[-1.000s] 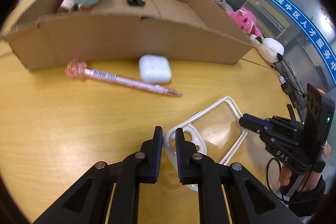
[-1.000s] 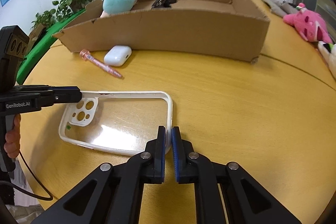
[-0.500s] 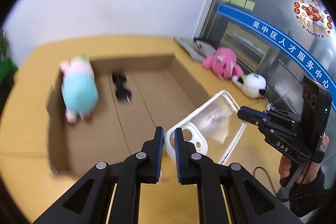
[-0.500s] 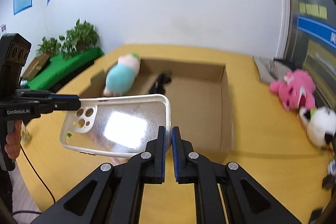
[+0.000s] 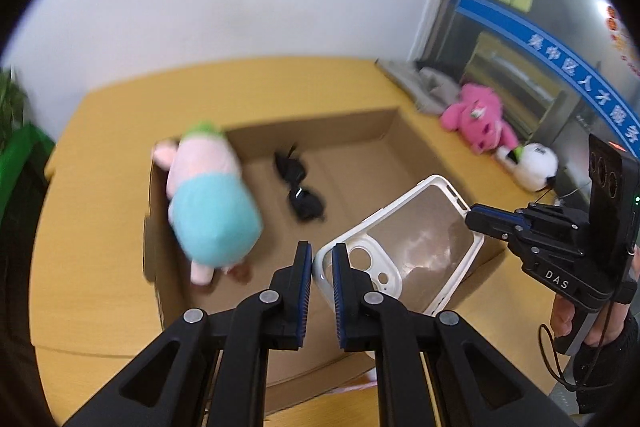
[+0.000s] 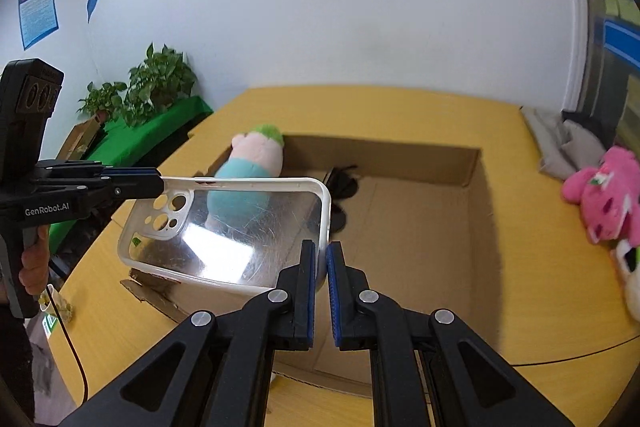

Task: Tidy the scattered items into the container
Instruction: 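Carry the phone case with the right gripper into the box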

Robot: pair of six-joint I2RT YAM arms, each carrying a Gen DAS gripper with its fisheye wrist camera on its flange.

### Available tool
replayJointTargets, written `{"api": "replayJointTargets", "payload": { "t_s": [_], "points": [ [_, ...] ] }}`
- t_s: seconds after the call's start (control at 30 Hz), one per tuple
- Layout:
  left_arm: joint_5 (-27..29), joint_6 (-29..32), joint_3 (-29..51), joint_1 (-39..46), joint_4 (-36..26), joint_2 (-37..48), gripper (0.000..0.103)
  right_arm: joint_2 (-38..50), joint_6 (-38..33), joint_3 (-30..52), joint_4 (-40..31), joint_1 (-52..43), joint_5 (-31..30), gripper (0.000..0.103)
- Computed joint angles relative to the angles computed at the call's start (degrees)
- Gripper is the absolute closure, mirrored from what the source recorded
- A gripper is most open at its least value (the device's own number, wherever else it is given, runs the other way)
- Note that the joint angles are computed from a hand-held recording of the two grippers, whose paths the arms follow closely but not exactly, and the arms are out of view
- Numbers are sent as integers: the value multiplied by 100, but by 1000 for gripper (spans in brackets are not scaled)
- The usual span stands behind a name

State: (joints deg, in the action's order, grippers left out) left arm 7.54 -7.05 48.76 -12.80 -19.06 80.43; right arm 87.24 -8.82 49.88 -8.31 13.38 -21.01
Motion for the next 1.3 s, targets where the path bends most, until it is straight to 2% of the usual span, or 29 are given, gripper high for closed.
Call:
{"api": "replayJointTargets", "payload": {
  "t_s": [0.1, 0.23, 0.43, 0.67, 0.9, 1.1, 1.3],
  "points": [
    [382, 167, -176, 486, 275, 520, 94, 670, 141, 81, 252, 279, 168, 96],
    [581, 383, -211, 869, 520, 1236, 94, 1568, 388, 339, 405, 641, 368, 96],
    [648, 746, -5, 1130, 597, 2005, 94, 2433, 512, 906, 143, 918, 604, 96],
    [188, 1086, 328, 1149, 354, 2526, 94, 3119, 434, 1678, -529, 1148, 767, 96],
    [-583, 1268, 744, 937, 51, 2933, 93, 3612, 453, 2309, -1076, 1409, 952, 96],
    [-1054, 1224, 870, 743, -10, 3167, 93, 3748, 429, 2523, -1241, 1455, 1022, 95],
    [-1179, 1097, 906, 697, -76, 3197, 93, 3776, 365, 2488, -1194, 1454, 1060, 95]
  ]
}}
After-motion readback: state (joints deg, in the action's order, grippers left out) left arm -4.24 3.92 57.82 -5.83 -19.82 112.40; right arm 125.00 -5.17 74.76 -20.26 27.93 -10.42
